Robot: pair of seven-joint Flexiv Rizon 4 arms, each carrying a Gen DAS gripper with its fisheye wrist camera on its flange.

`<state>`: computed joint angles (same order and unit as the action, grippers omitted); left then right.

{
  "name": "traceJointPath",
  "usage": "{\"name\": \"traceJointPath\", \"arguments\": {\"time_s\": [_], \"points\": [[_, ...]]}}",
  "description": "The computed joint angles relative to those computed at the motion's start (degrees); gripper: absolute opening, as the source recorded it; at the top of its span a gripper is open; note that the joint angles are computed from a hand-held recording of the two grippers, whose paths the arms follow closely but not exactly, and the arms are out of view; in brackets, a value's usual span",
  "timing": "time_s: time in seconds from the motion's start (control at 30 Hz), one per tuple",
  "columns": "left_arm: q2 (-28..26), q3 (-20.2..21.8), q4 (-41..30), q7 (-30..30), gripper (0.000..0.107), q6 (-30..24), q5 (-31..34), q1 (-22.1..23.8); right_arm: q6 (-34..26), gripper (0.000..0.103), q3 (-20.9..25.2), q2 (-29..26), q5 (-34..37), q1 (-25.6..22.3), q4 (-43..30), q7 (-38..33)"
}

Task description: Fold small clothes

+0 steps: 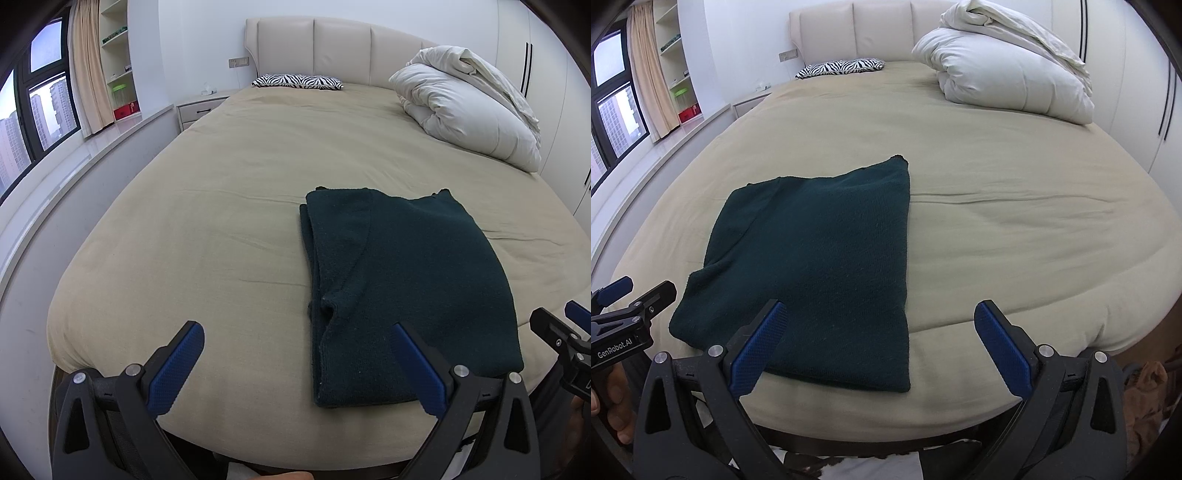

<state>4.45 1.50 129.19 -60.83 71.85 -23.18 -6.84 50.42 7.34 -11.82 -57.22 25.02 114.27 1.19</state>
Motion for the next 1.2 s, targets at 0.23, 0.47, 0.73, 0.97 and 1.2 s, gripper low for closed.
{"name": "traceJointPath", "arguments": {"time_s": [0.23, 0.47, 0.73, 0.97, 1.2], "points": [[-0.12, 0.08, -0.06, 0.22, 0.103, 0.19, -0.01, 0.11, 0.36, 0.103, 0.0, -0.08, 0.02, -0.06, 0.14, 0.17], [-0.18, 0.07, -0.13, 0.52, 0.103, 0.09, -0.36, 0.13, 0.5, 0.103, -0.06, -0.12, -0.02, -0.03, 0.14, 0.21], [-0.16, 0.03, -0.11, 0.4, 0.103, 0.11, -0.2, 0.15, 0.31, 0.103, -0.03, -0.18, 0.05, 0.1, 0.05, 0.32], [-0.13, 0.05, -0.28, 0.42, 0.103, -0.21, -0.15, 0.16, 0.59, 0.103, -0.05, -0.21, 0.17, 0.03, 0.07, 0.19], [-0.1, 0.02, -0.25, 0.25, 0.103, -0.21, -0.01, 0.16, 1.07, 0.103, -0.22, -0.33, 0.22, -0.12, 0.13, -0.11]]}}
